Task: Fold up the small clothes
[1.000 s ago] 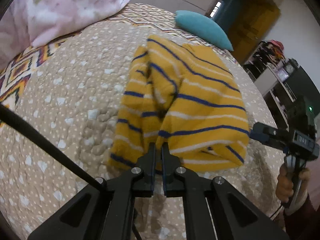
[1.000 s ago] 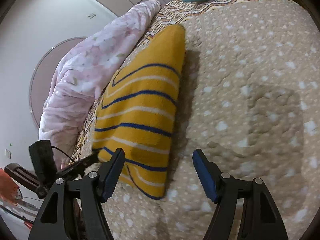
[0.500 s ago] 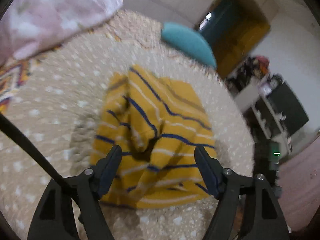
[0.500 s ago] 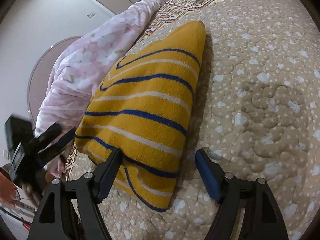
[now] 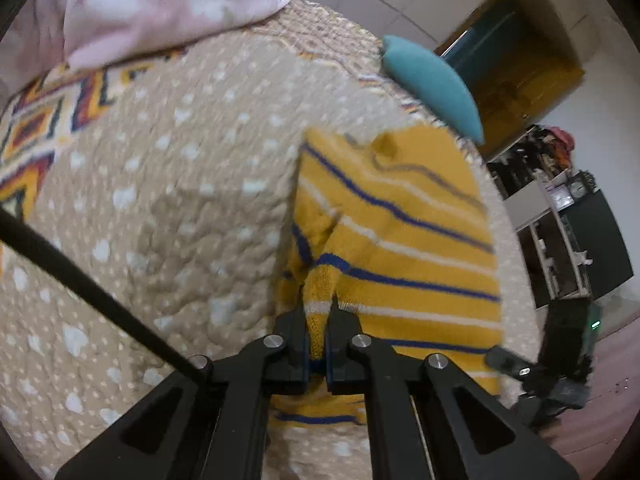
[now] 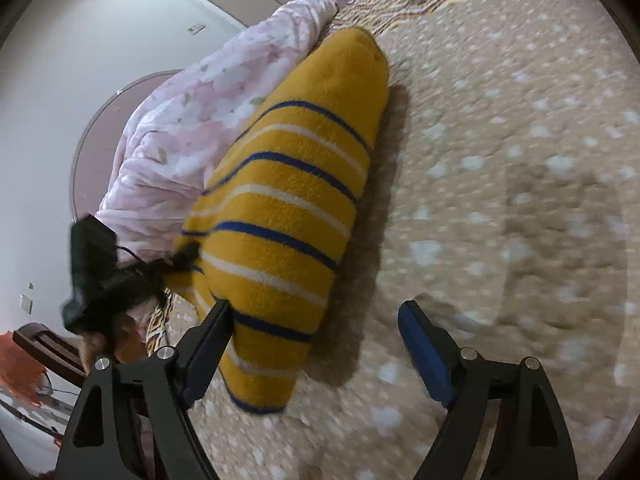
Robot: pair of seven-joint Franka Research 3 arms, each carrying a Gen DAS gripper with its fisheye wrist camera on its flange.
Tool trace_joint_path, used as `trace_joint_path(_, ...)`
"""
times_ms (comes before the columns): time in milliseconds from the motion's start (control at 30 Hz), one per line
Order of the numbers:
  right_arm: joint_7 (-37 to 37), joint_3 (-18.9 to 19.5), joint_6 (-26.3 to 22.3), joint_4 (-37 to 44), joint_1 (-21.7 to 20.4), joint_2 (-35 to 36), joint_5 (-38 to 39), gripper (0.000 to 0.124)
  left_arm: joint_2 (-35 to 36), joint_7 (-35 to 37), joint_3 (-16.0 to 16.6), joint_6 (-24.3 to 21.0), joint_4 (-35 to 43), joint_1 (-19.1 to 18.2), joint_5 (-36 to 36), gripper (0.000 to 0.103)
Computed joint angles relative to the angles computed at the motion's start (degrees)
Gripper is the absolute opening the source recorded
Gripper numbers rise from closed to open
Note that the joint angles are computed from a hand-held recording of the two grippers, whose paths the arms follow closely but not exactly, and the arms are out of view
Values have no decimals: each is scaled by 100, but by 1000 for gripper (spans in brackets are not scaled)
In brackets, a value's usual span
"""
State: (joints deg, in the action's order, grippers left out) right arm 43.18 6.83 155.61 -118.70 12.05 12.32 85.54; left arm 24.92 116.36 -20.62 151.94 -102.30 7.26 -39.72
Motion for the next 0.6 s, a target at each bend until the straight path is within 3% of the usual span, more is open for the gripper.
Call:
trace_joint_path(133,182,84,32,419,99,364,-251,88,121,379,-301,393,-145,233,-638,13)
trace_joint_path(167,209,116,7,498,88,430,-273,82,129,451,-353,394,-169,300,-795,13)
trace_joint_path(200,235,152,-194,616,27,534,-244,59,109,526,-392,393,-218,367,-962,13)
trace_joint_path(267,533,183,-533,761,-90,671,-260,50,-28,535,-372,437,-385,352,-1140,13)
trace_joint_path(400,42,177,-820,404,-313,251,264,34,-498,544,-269,441,-772,67,-1180,13)
trace_joint_path(600,-144,-221,-752,-591,-300,-643,181,35,-827,752,-90,388,-1186,-507,-1297,11)
